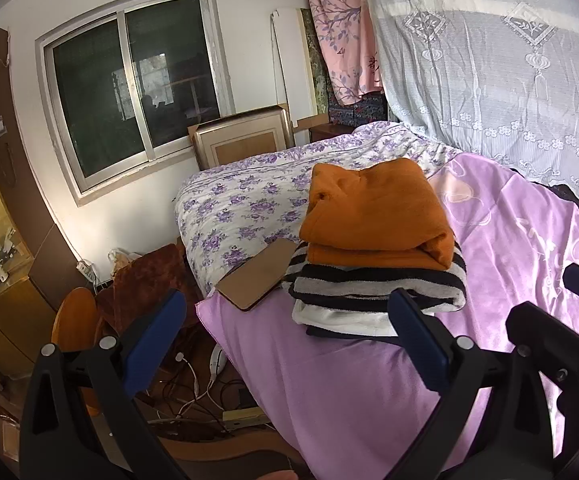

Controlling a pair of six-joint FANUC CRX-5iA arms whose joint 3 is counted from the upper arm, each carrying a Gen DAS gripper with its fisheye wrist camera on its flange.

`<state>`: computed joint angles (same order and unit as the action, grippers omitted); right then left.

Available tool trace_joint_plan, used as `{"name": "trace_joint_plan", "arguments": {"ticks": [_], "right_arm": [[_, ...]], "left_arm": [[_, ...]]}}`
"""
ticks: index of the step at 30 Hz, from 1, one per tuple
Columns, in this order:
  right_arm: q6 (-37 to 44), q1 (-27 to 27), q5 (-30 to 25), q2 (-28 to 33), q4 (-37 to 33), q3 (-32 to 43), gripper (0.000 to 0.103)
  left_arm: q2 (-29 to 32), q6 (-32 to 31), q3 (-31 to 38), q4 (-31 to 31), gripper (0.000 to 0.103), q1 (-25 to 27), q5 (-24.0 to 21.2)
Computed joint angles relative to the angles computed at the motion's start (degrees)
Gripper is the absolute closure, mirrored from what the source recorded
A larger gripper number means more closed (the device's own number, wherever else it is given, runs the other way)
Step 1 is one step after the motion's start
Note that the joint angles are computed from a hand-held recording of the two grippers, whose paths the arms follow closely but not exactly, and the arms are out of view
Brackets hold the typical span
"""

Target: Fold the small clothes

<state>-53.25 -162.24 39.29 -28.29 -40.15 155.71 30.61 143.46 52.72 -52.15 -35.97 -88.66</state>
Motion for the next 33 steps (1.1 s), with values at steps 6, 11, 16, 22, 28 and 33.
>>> {"name": "trace_joint_plan", "arguments": {"ticks": [6, 11, 16, 22, 28, 33], "right_arm": [[-1.1, 0.1, -0.7, 0.2, 2.2, -0.4, 0.003], [-1.1, 0.1, -0.7, 0.1, 2.2, -0.5, 0.003], [-1.4, 0.1, -0.6, 0.0, 2.5, -0.7, 0.003], [-1.2, 0.1, -0.5, 0.0, 2.3, -0.6, 0.003], [-1.4, 0.1, -0.5, 0.0, 2.4, -0.7, 0.003], [-1.3, 0.1, -0.5, 0.0, 2.3, -0.7, 0.003]], "left_arm": [[0.2, -0.4, 0.4, -0.4, 0.004, -0.2, -0.3], [0.1, -0.2, 0.3, -0.4, 0.004, -0.2, -0.3], [0.6, -0.7, 0.9, -0.3, 0.004, -0.1, -0.5], [0.5, -0.7, 0.8, -0.3, 0.004, 0.0, -0.5], [0.6, -0.8, 0.9, -0.2, 0.004, 0.0, -0.5], [0.7, -0.8, 1.1, -0.2, 0.004, 0.0, -0.5]]}}
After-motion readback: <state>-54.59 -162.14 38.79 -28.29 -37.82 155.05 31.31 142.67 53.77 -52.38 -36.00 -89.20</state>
